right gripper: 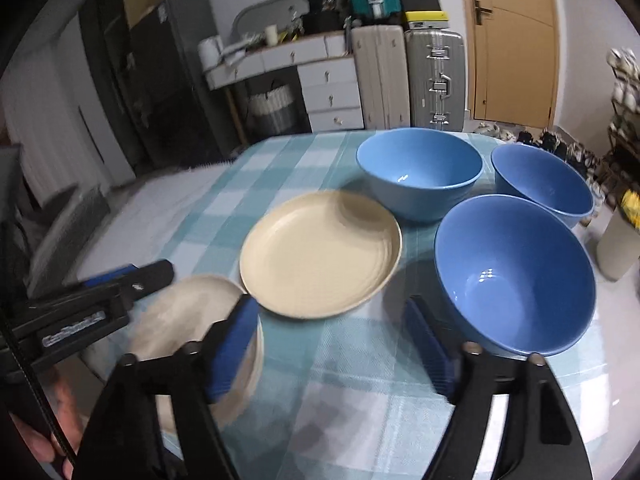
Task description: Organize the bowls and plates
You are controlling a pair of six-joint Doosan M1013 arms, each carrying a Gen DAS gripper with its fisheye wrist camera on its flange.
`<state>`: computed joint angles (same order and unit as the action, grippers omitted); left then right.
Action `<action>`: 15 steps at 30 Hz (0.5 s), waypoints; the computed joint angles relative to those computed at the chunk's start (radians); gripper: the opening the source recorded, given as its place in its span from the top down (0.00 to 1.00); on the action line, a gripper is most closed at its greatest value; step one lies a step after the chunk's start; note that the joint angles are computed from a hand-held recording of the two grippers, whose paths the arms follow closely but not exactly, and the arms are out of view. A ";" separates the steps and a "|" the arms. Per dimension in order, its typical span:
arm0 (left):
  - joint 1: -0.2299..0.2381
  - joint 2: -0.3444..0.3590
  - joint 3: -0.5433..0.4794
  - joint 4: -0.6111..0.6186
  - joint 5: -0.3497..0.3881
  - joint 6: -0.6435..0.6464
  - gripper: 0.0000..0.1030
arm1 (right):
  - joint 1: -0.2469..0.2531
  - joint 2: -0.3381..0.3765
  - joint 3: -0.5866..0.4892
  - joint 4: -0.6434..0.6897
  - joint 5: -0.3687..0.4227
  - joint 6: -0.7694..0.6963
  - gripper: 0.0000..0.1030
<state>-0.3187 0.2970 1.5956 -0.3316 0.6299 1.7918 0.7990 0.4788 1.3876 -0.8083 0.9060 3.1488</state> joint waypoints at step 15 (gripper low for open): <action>-0.025 0.138 -0.156 0.163 -0.035 -0.174 0.00 | 0.018 -0.003 0.065 -0.363 0.000 0.289 0.02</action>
